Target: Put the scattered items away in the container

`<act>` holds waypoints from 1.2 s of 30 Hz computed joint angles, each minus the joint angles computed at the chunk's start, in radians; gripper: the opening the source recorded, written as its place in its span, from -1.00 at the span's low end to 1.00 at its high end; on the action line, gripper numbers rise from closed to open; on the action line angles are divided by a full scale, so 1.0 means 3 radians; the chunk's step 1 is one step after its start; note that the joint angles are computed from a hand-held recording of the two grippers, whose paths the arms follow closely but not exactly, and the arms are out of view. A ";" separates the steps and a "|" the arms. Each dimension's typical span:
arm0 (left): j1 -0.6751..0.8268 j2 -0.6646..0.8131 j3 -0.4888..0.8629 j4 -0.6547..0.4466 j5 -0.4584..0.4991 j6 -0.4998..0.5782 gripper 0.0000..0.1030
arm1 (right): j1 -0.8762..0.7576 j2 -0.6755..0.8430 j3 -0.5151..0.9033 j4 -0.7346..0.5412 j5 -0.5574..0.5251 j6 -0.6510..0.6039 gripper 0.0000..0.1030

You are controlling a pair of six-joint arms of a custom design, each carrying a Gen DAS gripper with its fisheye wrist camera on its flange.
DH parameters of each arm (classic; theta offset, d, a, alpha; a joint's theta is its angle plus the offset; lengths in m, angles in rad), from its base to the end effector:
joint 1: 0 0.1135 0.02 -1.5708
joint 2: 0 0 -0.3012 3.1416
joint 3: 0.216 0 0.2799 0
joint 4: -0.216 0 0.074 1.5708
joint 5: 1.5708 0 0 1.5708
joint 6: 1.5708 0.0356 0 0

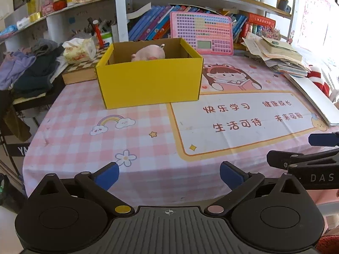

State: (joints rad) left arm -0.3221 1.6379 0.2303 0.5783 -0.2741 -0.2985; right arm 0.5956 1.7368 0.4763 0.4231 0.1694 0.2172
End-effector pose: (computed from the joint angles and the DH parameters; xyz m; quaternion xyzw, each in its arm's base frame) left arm 0.2088 -0.0595 0.0742 -0.0386 0.9238 0.0117 0.3807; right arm 0.2380 0.1540 0.0875 -0.1451 0.9193 0.0687 0.3594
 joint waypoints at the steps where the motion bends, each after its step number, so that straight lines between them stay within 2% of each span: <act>1: 0.0014 -0.0011 -0.0007 0.0002 0.0007 -0.0003 1.00 | 0.0009 0.0006 0.0004 0.0007 0.0000 -0.0002 0.94; 23: 0.0249 -0.0083 -0.0151 0.0177 0.0211 0.0084 1.00 | 0.0154 0.0060 0.0141 -0.0144 0.0072 0.0011 0.94; 36: 0.0258 0.0020 -0.0073 0.0112 0.0234 0.0004 1.00 | 0.0122 0.0124 0.0215 -0.0239 0.0049 -0.0048 0.94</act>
